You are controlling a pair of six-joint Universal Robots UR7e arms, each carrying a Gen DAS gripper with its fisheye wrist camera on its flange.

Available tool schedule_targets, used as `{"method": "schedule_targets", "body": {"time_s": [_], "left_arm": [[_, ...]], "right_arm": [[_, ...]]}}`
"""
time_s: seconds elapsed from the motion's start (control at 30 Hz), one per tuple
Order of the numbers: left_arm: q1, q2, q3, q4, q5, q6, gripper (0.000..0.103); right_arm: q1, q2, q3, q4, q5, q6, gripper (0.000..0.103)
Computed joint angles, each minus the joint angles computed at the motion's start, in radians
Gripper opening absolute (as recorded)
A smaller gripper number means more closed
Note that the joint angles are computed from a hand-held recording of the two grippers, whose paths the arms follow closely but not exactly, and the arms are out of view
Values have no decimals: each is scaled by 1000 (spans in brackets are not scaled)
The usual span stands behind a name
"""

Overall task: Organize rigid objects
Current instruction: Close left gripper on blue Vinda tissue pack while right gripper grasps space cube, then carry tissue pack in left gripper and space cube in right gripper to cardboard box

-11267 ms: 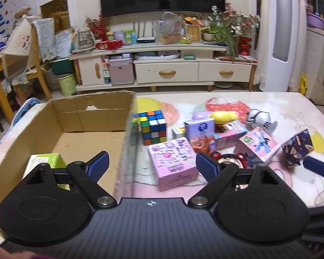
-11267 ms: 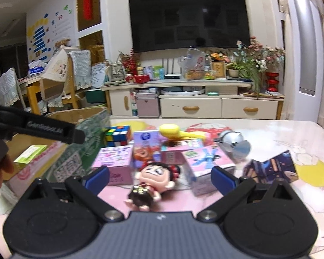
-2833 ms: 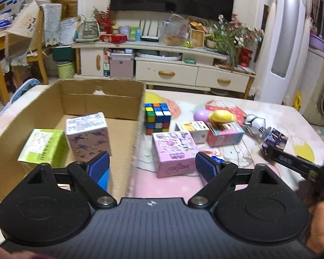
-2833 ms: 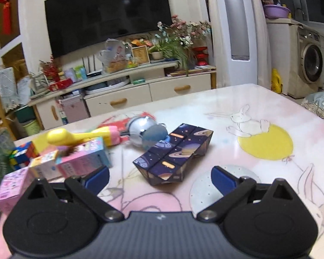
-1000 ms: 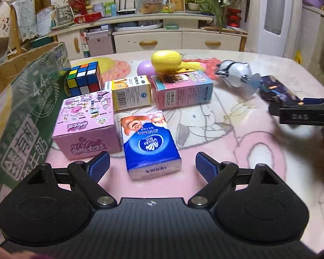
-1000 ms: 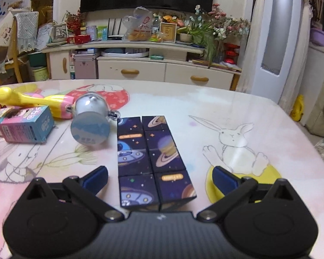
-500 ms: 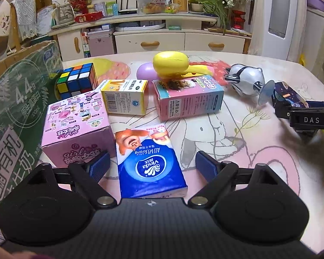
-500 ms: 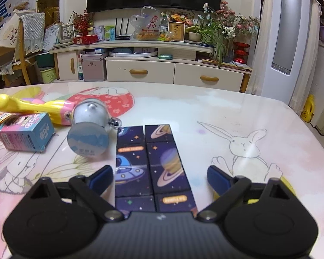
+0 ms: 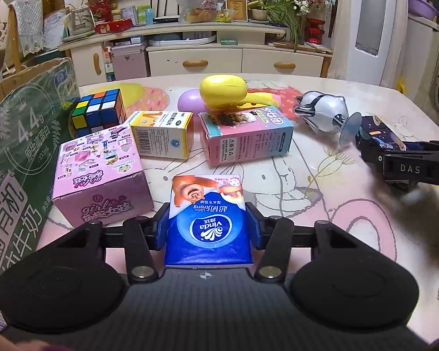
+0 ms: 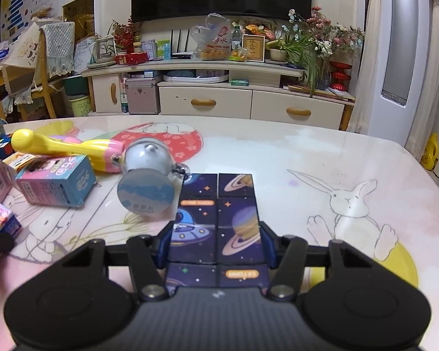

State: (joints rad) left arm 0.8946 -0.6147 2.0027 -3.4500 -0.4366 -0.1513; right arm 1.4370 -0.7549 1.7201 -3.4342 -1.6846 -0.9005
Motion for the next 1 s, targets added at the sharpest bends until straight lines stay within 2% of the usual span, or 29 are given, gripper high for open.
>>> {"method": "schedule_targets", "body": {"time_s": [0.43, 1.0], "left_arm": [[-28, -64, 78, 109, -7, -115, 63], [-78, -154, 196, 61, -42, -114, 63]], "right_arm": [[12, -8, 90, -123, -31, 22, 56], [36, -40, 245, -253, -48, 116, 56]]}}
